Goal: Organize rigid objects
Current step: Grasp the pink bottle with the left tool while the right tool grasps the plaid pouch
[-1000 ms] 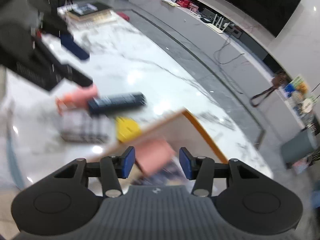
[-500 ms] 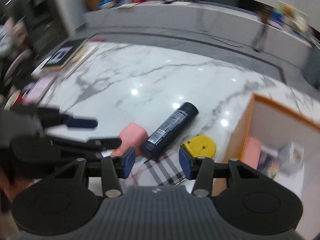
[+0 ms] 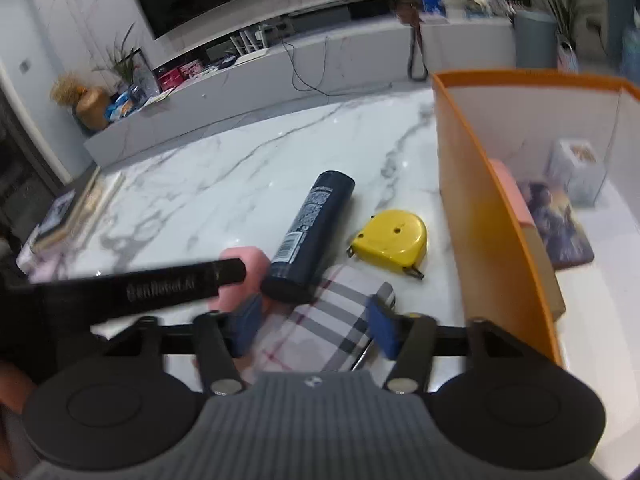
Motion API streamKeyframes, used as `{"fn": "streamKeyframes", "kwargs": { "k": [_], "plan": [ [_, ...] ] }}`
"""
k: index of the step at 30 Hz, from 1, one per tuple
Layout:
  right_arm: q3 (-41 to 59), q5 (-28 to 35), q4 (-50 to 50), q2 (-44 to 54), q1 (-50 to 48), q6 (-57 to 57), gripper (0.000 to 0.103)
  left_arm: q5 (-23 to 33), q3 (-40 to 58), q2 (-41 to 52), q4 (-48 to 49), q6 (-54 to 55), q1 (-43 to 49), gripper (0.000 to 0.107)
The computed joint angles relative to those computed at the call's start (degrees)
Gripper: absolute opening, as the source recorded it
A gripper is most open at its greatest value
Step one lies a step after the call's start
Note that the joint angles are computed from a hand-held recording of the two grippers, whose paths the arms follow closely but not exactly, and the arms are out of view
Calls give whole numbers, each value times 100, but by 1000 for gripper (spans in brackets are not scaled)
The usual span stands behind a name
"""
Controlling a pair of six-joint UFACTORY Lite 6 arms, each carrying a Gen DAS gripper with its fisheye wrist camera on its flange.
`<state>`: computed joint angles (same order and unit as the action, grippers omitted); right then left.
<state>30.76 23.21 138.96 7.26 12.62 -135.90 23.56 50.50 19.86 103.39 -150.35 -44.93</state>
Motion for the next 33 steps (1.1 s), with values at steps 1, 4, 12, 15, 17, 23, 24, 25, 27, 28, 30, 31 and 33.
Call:
{"fn": "streamKeyframes", "kwargs": {
  "k": [1,4,12,15,17,23,24,25,27,28,30,31,33],
  "plan": [
    [-71,-25,347,25,59,-303,71,-20,31,20,41,4,-6,69],
    [-67,170,807,352,96,-642,71,175,376,322,-589,854,-168,70],
    [274,455,308,983,-114,-117,74,151,546,594,-573,1124,-124,59],
    [329,421,680,1037,19,-464,78,143,724,762,-923,1651,-163,57],
    [337,471,1275,1117,179,-1054,78,47,762,844,-847,1651,-133,51],
    [431,426,2401,1331,680,-2401,92,266,791,740,-2293,2949,-175,47],
    [412,459,2642,1355,760,-2691,92,279,730,646,-2640,3209,-187,47],
    [389,497,2825,1364,814,-2923,91,253,655,549,-2898,3380,-178,47],
    [363,596,3258,1404,918,-3431,83,213,484,342,-3390,3650,-196,47],
    [343,625,3305,1395,945,-3569,82,197,418,264,-3557,3728,-201,47],
    [304,734,2914,1398,891,-3436,79,161,284,122,-3777,3816,-213,47],
    [270,762,2527,1360,843,-3242,78,153,251,72,-3885,3893,-196,47],
    [196,770,1666,1255,771,-2846,72,140,176,-28,-4130,4043,-172,47]
  ]
}}
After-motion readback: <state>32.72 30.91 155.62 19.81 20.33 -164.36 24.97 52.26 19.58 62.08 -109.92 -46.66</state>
